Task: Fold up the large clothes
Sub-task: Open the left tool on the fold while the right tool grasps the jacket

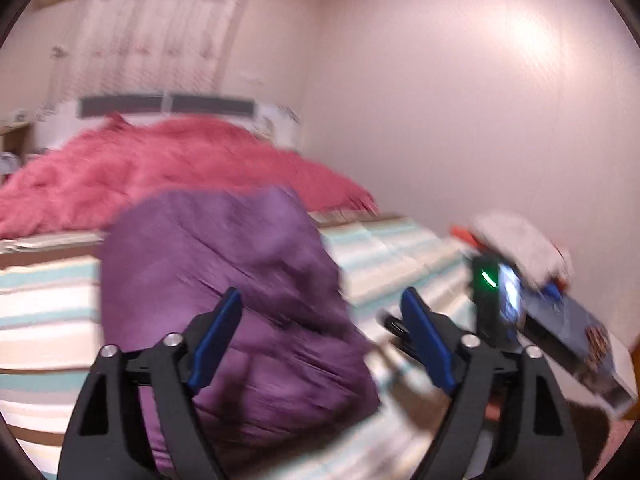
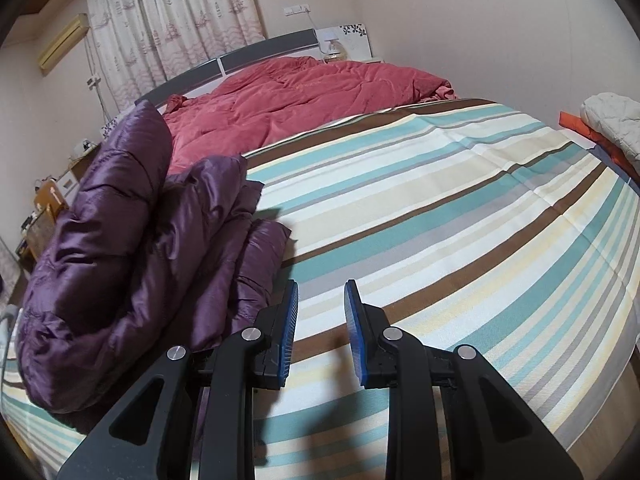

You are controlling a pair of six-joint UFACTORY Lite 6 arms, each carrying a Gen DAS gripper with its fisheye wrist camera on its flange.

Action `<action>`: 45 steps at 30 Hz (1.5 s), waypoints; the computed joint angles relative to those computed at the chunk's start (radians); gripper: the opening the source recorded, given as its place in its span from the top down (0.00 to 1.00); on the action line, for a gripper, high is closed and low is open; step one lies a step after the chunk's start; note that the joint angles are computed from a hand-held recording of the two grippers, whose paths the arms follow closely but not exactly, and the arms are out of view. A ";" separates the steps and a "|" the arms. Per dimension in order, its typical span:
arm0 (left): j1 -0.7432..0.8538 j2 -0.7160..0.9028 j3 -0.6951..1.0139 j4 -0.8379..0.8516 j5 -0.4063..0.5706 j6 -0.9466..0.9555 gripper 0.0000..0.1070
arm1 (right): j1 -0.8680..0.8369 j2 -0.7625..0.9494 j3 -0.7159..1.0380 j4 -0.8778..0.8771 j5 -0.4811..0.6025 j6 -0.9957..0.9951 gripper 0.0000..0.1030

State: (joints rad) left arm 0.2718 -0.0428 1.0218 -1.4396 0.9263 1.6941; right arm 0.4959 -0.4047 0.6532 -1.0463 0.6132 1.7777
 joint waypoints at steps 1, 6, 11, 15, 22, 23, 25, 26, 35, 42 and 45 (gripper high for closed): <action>0.019 0.020 0.022 -0.020 -0.037 -0.006 0.19 | 0.013 -0.003 0.011 0.004 0.015 -0.006 0.76; 0.022 0.278 0.265 0.112 -0.370 -0.274 0.22 | 0.053 -0.009 0.067 0.004 0.063 -0.027 0.76; -0.040 0.366 0.284 0.190 -0.426 -0.255 0.25 | 0.059 0.041 0.159 0.001 0.041 -0.055 0.76; -0.115 0.344 0.267 0.201 -0.497 -0.234 0.25 | 0.062 0.129 0.282 -0.027 0.020 -0.097 0.76; -0.156 0.332 0.273 0.339 -0.533 -0.415 0.25 | 0.045 0.361 0.516 -0.007 -0.041 -0.243 0.76; -0.166 0.327 0.269 0.357 -0.546 -0.431 0.25 | 0.032 0.395 0.541 0.007 -0.047 -0.268 0.76; -0.177 0.315 0.253 0.370 -0.556 -0.443 0.25 | 0.010 0.434 0.565 0.026 -0.062 -0.297 0.76; -0.178 0.337 0.276 0.381 -0.555 -0.452 0.25 | 0.001 0.449 0.572 0.029 -0.062 -0.306 0.76; -0.239 0.334 0.247 0.384 -0.613 -0.422 0.25 | -0.085 0.510 0.436 -0.043 -0.152 -0.191 0.76; -0.283 0.323 0.198 0.289 -0.689 -0.303 0.25 | -0.111 0.528 0.372 -0.155 -0.210 -0.024 0.76; -0.280 0.319 0.214 0.418 -0.672 -0.444 0.25 | -0.103 0.529 0.399 -0.089 -0.188 -0.124 0.76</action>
